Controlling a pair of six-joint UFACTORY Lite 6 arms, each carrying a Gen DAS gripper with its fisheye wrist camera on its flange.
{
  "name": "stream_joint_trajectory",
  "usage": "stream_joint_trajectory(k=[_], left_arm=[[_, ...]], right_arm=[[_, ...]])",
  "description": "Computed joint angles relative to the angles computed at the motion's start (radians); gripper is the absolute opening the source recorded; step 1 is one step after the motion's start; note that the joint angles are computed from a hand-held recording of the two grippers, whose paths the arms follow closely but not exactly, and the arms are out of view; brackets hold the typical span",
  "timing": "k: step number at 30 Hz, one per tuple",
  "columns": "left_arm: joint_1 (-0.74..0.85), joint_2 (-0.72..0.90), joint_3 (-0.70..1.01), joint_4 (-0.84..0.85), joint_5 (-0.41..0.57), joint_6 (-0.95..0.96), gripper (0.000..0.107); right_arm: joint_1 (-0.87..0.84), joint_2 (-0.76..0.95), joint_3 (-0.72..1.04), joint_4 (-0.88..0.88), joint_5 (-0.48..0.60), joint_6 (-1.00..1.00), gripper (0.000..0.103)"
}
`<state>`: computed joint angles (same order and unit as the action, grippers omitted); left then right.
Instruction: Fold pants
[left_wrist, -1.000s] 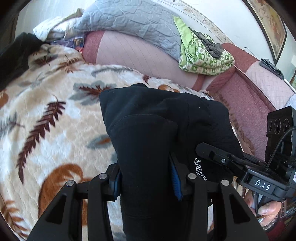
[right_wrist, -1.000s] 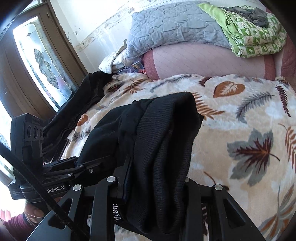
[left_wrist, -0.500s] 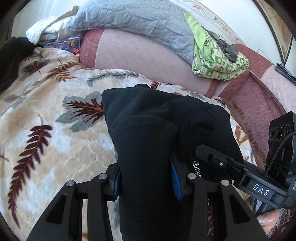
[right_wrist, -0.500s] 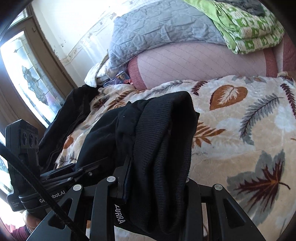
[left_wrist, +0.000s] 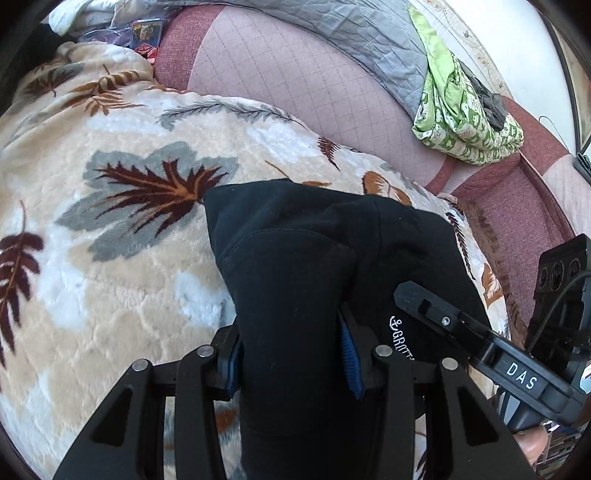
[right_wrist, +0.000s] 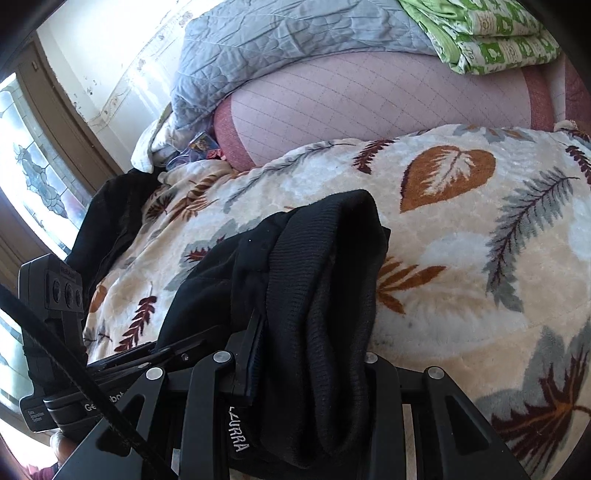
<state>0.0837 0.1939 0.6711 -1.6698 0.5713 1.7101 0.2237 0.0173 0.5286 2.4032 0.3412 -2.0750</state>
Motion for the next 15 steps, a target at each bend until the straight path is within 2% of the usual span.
stream_joint_trajectory(k=[4, 7, 10, 11, 13, 15], left_arm=[[-0.006, 0.038, 0.046, 0.000, -0.002, 0.003, 0.042], [-0.014, 0.082, 0.092, 0.012, -0.012, -0.006, 0.046], [-0.020, 0.117, 0.113, -0.009, -0.034, 0.023, 0.060], [-0.016, 0.124, 0.118, 0.001, -0.035, 0.014, 0.065], [0.016, 0.131, 0.135, 0.070, -0.007, -0.050, 0.066], [0.054, 0.117, 0.143, 0.139, 0.015, -0.115, 0.068]], right_arm=[[-0.019, 0.039, 0.021, 0.042, 0.025, -0.028, 0.034], [-0.011, 0.066, 0.030, 0.143, 0.026, -0.115, 0.034], [-0.016, 0.111, 0.046, 0.193, 0.027, -0.158, 0.034], [-0.027, 0.125, 0.048, 0.180, 0.032, -0.144, 0.038], [-0.060, 0.160, 0.059, 0.108, 0.042, -0.074, 0.052], [-0.117, 0.170, 0.049, 0.002, 0.075, 0.030, 0.060]])
